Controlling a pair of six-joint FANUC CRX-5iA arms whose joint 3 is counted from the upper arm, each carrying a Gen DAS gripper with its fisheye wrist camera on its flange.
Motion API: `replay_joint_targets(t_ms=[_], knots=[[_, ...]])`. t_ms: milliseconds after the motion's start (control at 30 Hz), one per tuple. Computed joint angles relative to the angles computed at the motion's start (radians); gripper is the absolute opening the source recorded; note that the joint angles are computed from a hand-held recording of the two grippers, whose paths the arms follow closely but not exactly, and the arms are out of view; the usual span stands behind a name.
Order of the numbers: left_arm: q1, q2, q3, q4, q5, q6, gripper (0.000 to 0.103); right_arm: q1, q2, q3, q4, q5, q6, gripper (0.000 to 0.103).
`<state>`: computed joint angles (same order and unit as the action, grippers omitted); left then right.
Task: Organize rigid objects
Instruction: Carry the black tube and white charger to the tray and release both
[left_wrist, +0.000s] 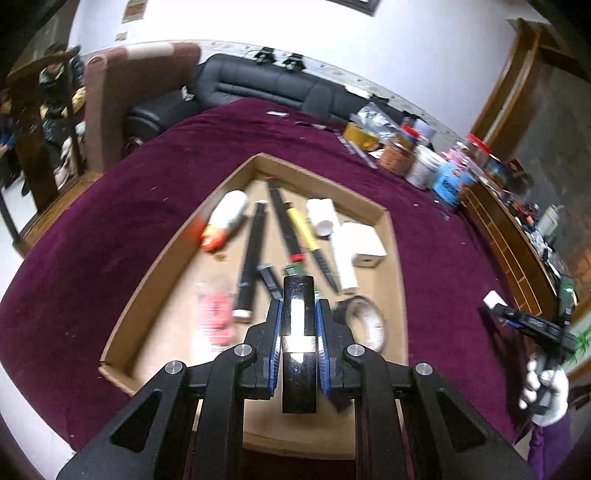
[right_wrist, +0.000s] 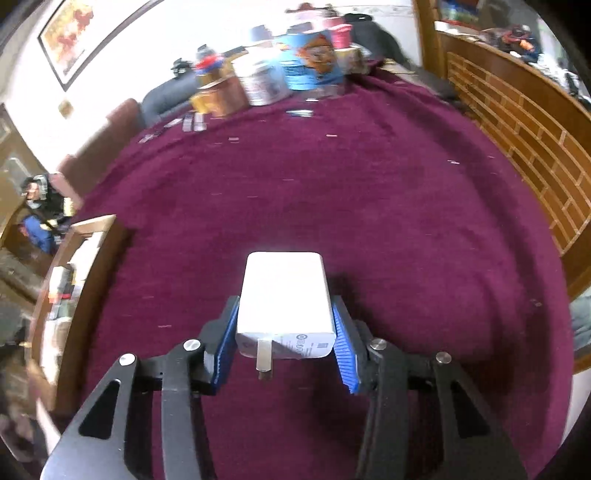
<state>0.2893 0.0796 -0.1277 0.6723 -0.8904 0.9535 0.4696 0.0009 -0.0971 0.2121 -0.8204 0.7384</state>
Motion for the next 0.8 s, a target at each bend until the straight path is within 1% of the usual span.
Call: replay_joint_targets(t_ms=[167, 233, 300, 333, 367, 400, 433, 500, 567, 600, 667, 733, 800], knots=[[0.017, 0.034, 0.022, -0.063, -0.034, 0.045, 0.014, 0.065, 0.021, 0.077, -0.087, 0.022, 0.081, 0.045], [0.017, 0.054, 0.043, -0.106, -0.048, 0.084, 0.014, 0.095, 0.044, 0.124, -0.137, 0.030, 0.127, 0.045], [0.016, 0.050, 0.036, -0.116, -0.009, 0.085, 0.016, 0.120, 0.085, 0.194, -0.203, 0.021, 0.191, 0.045], [0.011, 0.054, 0.054, -0.155, -0.004, 0.108, 0.023, 0.129, 0.112, 0.235, -0.238, 0.011, 0.225, 0.045], [0.009, 0.057, 0.062, -0.168, 0.001, 0.120, 0.027, 0.141, 0.149, 0.287, -0.275, -0.007, 0.259, 0.045], [0.012, 0.056, 0.059, -0.161, 0.004, 0.121, 0.035, 0.152, 0.181, 0.330, -0.293, -0.025, 0.279, 0.045], [0.015, 0.054, 0.057, -0.154, 0.002, 0.122, 0.037, 0.163, 0.204, 0.357, -0.297, -0.036, 0.291, 0.045], [0.025, 0.034, 0.030, -0.116, 0.010, 0.086, 0.038, 0.192, 0.266, 0.426, -0.288, -0.065, 0.304, 0.045], [0.036, 0.009, 0.001, -0.088, 0.020, 0.056, 0.042, 0.209, 0.329, 0.499, -0.287, -0.101, 0.319, 0.045], [0.045, -0.005, -0.019, -0.066, 0.025, 0.037, 0.045, 0.218, 0.365, 0.539, -0.271, -0.119, 0.319, 0.045], [0.062, -0.025, -0.043, -0.033, 0.032, 0.012, 0.047, 0.245, 0.439, 0.611, -0.192, -0.154, 0.298, 0.045], [0.073, -0.035, -0.054, -0.016, 0.040, 0.005, 0.048, 0.257, 0.489, 0.661, -0.141, -0.177, 0.292, 0.045], [0.082, -0.039, -0.058, -0.010, 0.043, 0.004, 0.048, 0.282, 0.537, 0.692, -0.045, -0.189, 0.261, 0.045]])
